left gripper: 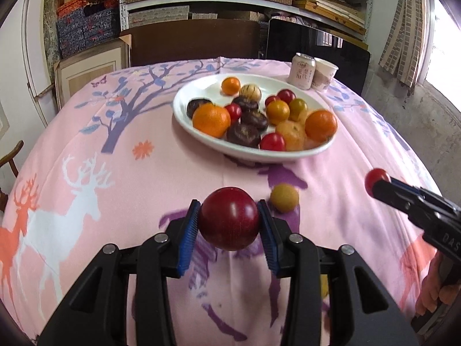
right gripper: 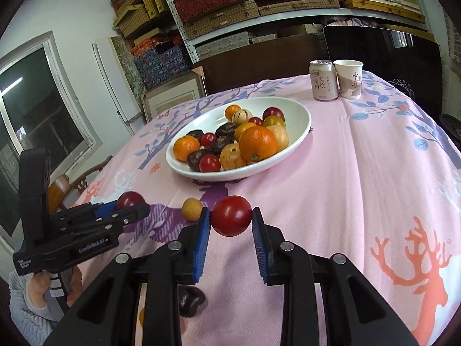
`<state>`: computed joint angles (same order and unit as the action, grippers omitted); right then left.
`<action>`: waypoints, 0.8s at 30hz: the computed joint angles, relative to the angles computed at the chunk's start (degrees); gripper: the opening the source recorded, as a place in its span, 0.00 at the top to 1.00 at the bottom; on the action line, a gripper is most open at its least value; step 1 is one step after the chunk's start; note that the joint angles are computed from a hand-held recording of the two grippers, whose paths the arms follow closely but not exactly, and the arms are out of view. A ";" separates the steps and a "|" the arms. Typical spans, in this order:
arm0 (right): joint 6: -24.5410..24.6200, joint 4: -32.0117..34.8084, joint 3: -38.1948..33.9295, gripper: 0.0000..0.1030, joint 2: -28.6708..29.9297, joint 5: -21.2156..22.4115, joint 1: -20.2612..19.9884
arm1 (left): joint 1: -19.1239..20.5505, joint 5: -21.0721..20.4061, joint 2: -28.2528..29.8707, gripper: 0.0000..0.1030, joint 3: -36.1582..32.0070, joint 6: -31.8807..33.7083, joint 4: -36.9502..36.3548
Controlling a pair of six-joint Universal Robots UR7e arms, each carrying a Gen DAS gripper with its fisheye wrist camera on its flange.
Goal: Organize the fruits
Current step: 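Carry the plum and the tomato toward the white plate with both grippers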
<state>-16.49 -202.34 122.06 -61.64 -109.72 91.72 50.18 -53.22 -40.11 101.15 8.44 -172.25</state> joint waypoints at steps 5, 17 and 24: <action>-0.90 2.76 -2.91 0.71 -1.13 -1.05 0.86 | -0.14 0.19 2.89 0.62 -8.25 0.10 2.64; -1.23 13.14 -19.81 0.71 4.48 -1.90 -0.50 | 2.80 -1.68 15.78 0.62 -33.74 0.40 13.22; 0.35 15.64 -22.53 0.38 6.37 3.35 -2.31 | 4.76 -3.55 20.12 0.37 -40.58 0.41 13.65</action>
